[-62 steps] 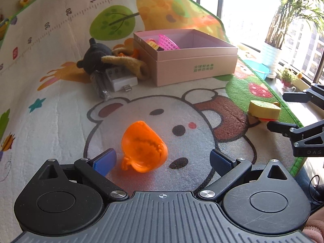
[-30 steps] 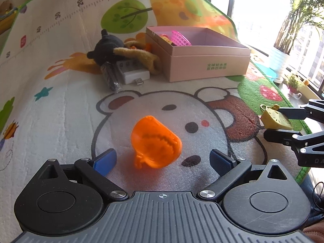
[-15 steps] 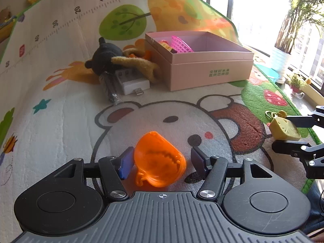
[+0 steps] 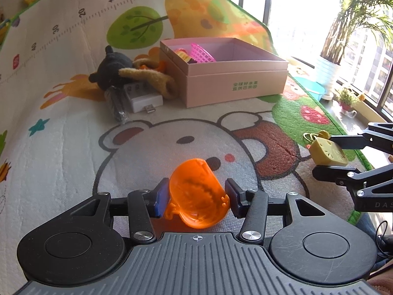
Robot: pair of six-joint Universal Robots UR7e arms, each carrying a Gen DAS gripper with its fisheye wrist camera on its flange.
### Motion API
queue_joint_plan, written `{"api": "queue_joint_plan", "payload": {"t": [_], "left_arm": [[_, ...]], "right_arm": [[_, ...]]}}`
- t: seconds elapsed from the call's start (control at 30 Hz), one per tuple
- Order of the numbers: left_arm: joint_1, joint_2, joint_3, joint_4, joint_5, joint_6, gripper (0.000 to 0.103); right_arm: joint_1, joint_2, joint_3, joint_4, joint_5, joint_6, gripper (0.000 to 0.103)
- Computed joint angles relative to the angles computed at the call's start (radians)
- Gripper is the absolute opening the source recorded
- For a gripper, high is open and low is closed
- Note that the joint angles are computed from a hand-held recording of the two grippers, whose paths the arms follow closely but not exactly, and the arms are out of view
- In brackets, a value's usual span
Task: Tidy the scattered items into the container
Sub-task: 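Carry the orange cup with the left tool while right tool carries the music box toward the pink box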
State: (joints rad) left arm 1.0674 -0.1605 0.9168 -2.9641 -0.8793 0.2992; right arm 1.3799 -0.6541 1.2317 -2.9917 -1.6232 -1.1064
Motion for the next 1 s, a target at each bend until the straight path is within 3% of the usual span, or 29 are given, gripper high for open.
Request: {"api": "queue_joint_plan", "payload": {"t": [0.17, 0.27, 0.37, 0.5, 1.0], "left_arm": [[-0.008, 0.013, -0.014, 0.01, 0.02, 0.015, 0.068], [-0.011, 0.024, -0.022, -0.004, 0.025, 0.031, 0.07], [-0.008, 0.031, -0.026, -0.024, 0.015, 0.034, 0.069], [-0.008, 0.032, -0.028, -0.032, 0.006, 0.052, 0.051], [-0.007, 0.012, 0.019, -0.082, -0.067, 0.113, 0.051]], "right_arm": [[0.0, -0.003, -0.013, 0.036, -0.012, 0.029, 0.058], [0.001, -0.001, -0.027, 0.067, -0.032, 0.045, 0.058], [0.005, -0.001, -0.028, 0.065, -0.048, 0.043, 0.057], [0.013, 0.001, -0.031, 0.064, -0.069, 0.037, 0.054], [0.054, 0.036, -0.083, 0.067, -0.204, 0.024, 0.054]]}}
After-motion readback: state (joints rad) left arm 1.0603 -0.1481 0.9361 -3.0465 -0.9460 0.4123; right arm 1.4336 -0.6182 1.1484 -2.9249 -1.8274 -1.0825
